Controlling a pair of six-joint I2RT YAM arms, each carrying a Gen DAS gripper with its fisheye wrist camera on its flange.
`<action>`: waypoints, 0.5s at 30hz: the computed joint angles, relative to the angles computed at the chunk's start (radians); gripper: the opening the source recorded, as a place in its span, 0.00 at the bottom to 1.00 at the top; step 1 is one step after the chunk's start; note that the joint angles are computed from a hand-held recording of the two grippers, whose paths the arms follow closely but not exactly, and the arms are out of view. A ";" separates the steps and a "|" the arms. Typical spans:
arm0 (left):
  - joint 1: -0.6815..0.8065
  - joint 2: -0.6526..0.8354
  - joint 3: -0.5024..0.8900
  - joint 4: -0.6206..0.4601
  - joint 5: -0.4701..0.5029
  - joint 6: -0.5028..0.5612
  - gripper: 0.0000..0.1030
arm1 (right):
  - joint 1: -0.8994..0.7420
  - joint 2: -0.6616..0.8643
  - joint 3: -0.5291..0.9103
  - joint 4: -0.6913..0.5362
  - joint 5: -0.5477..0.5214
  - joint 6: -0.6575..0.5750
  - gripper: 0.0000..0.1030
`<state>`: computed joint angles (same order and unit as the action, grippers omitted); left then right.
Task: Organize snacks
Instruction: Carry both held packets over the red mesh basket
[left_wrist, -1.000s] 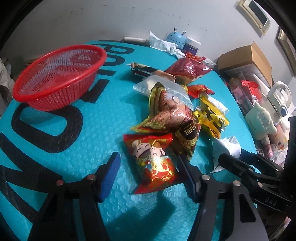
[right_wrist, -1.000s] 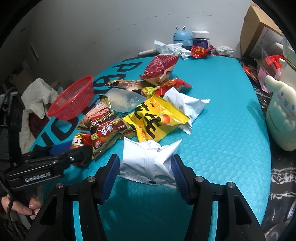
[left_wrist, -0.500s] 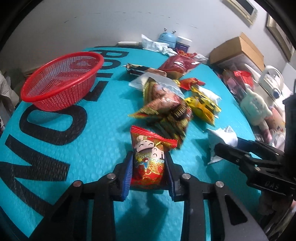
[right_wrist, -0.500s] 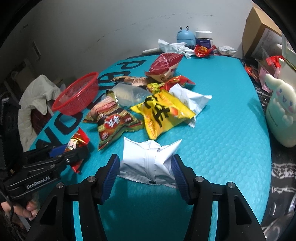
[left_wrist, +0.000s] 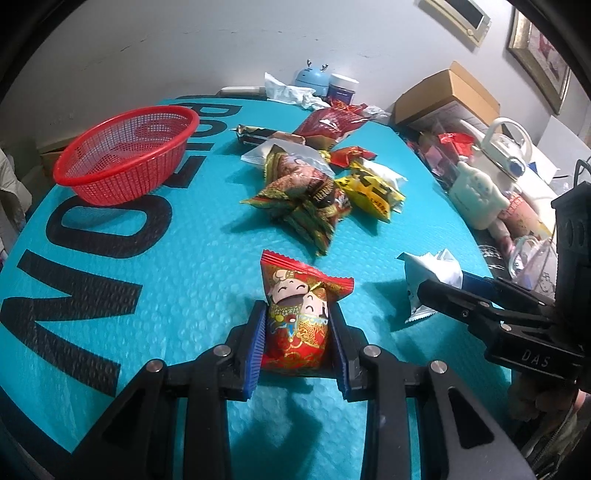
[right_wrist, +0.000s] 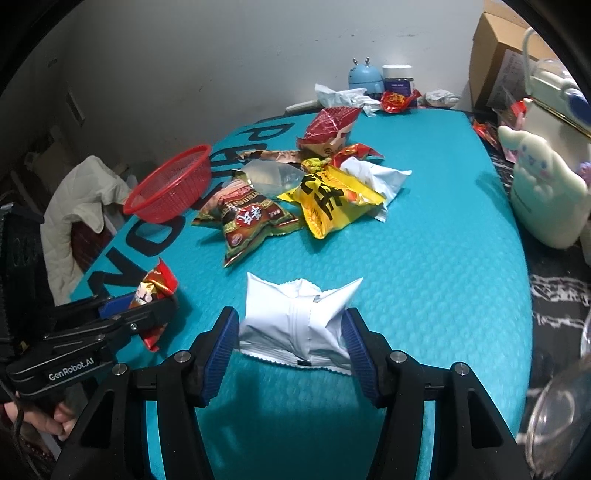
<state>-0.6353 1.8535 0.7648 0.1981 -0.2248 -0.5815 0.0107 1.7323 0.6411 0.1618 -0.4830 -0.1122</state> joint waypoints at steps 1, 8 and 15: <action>-0.007 -0.012 -0.010 0.005 -0.001 -0.001 0.30 | -0.001 -0.015 -0.011 -0.002 0.001 0.002 0.57; -0.034 -0.092 -0.046 -0.012 -0.021 -0.001 0.30 | 0.007 -0.122 -0.057 -0.048 0.012 0.014 0.57; -0.029 -0.210 -0.078 -0.059 -0.051 0.022 0.30 | 0.059 -0.223 -0.055 -0.110 0.017 0.039 0.57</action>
<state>-0.6639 1.6439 0.6864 0.1388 -0.2759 -0.5597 0.0700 1.5092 0.5858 0.0515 -0.4662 -0.0732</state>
